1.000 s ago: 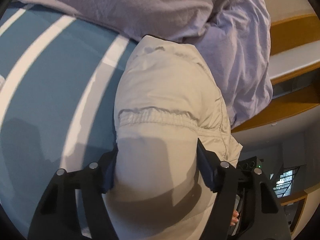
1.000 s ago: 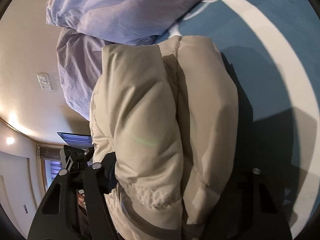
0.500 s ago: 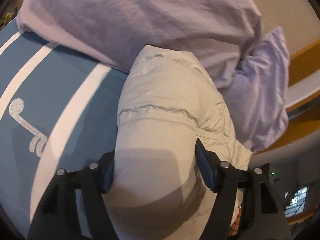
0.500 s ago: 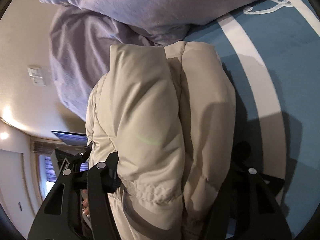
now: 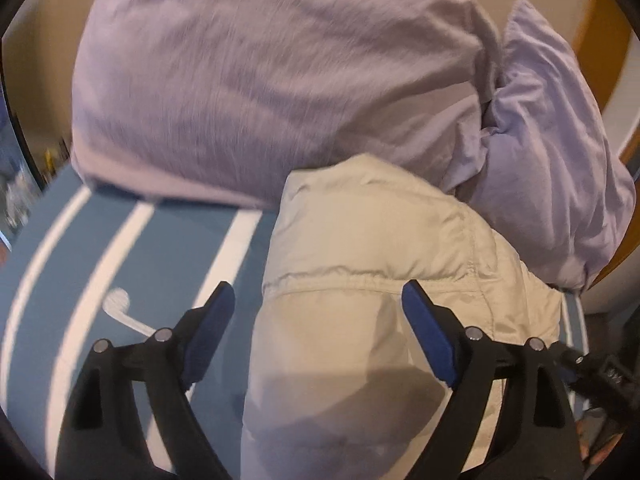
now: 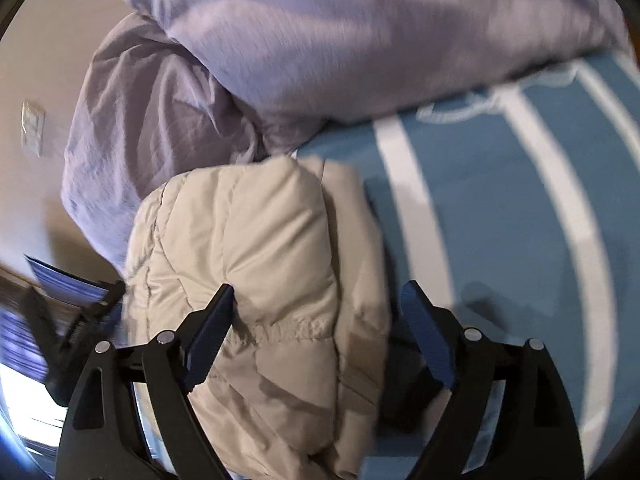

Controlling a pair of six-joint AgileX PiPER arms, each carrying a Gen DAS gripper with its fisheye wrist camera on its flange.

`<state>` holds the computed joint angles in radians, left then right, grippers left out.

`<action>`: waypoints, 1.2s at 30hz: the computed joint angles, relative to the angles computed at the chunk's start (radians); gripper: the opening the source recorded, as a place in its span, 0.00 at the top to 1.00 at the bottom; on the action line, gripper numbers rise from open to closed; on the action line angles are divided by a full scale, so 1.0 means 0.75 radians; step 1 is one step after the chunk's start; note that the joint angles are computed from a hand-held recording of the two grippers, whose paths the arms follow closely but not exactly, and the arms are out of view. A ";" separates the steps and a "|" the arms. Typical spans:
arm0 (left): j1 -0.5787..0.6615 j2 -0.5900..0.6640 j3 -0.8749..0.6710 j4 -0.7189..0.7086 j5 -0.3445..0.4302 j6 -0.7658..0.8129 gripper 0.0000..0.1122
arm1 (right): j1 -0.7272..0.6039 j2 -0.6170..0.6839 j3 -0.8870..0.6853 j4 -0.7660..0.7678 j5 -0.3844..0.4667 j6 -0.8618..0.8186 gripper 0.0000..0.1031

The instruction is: Fold large clothes

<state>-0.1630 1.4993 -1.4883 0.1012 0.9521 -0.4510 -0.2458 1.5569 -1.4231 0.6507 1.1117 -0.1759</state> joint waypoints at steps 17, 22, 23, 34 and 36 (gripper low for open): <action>-0.291 -0.040 0.068 0.248 -0.014 -0.078 0.20 | 0.298 -0.210 0.071 -0.237 -0.275 -0.079 0.56; -0.319 -0.071 0.148 0.300 -0.058 -0.095 0.17 | 0.376 -0.213 0.171 -0.330 -0.315 -0.037 0.60; -0.319 -0.076 0.160 0.297 -0.065 -0.088 0.16 | 0.386 -0.214 0.189 -0.340 -0.330 -0.033 0.60; -0.325 -0.062 0.202 0.300 -0.095 -0.063 0.13 | 0.400 -0.210 0.297 -0.332 -0.406 -0.038 0.60; -0.323 -0.055 0.195 0.298 -0.092 -0.064 0.13 | 0.408 -0.197 0.281 -0.346 -0.396 -0.018 0.60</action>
